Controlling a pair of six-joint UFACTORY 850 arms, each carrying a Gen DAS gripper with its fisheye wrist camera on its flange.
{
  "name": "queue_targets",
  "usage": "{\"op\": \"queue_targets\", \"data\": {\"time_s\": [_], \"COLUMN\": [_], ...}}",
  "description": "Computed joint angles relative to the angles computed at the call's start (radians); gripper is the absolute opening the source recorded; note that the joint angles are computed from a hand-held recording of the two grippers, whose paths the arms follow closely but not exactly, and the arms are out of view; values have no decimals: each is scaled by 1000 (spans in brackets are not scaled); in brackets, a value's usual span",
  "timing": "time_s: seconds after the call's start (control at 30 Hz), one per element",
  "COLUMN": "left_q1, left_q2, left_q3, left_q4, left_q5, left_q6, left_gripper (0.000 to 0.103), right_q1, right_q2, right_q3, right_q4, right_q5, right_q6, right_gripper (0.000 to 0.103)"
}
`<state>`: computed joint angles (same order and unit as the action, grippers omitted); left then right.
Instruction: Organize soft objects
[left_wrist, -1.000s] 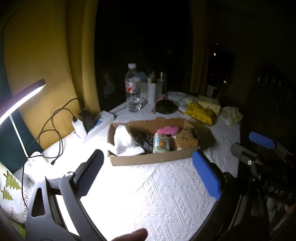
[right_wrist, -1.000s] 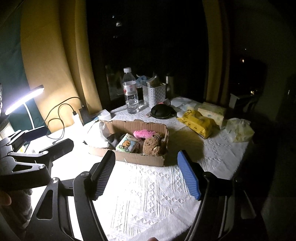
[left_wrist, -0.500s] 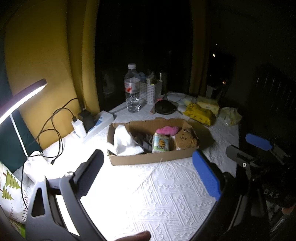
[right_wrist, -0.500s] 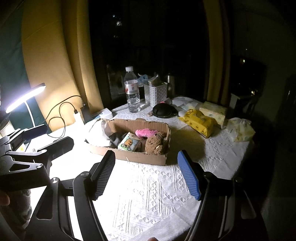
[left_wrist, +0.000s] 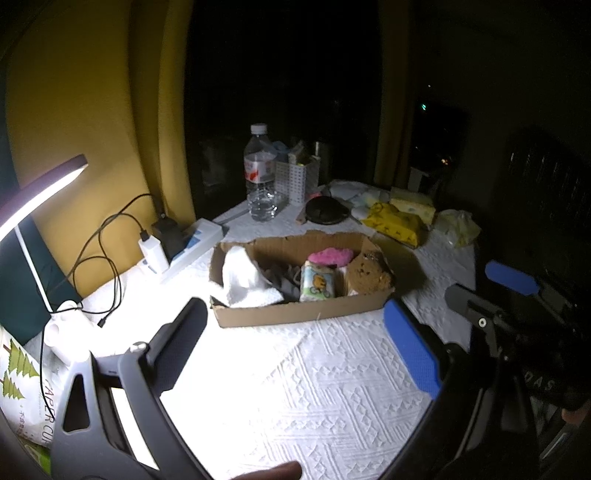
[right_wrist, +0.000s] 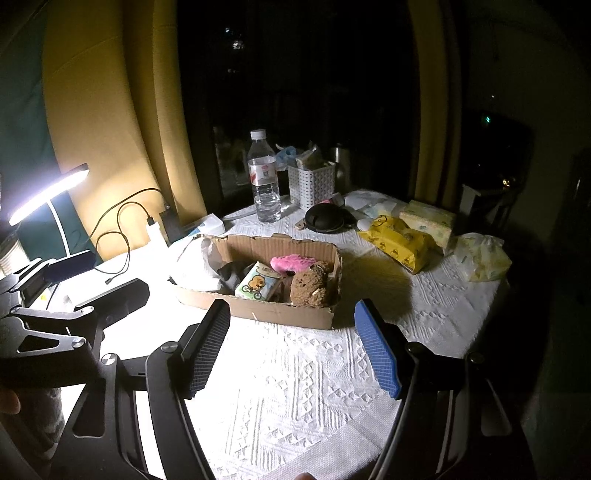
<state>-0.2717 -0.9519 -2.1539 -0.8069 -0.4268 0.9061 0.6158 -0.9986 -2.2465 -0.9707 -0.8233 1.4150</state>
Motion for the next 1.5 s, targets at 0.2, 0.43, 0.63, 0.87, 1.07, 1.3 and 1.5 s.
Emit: {"op": "queue_targets", "data": {"time_s": [0.2,0.43,0.63,0.87,1.07,1.3,1.5], "left_q1": [-1,-1,1,0,0,1,2], "left_q2": [0,-4,0,-1,-5,-5,-1], "left_q3": [1,-1,3,1,-4,-2,11], "left_q4": [3,2,-6,-2,0,-18,-56], "left_q5": [2,-1,5,3,-1,1,17], "left_q6": [-5,-2,3,4,4,20,54], "left_gripper": [97,97,97,97,97,98,97], "right_q1": [-1,-1,-3,-7,-9,-12,-17], "right_q2": [-3,-7,-6,-9,-8,-11,-17], "right_q3": [-5,-11,-4,-4,-1,1,-4], "right_q4": [2,6,1,4,7,7,16], "right_q5": [0,-2,5,12,17,24,32], "right_q6": [-4,-9,-3,-8,-10,-10,-17], "right_gripper": [73,73,73,73,73,73,73]}}
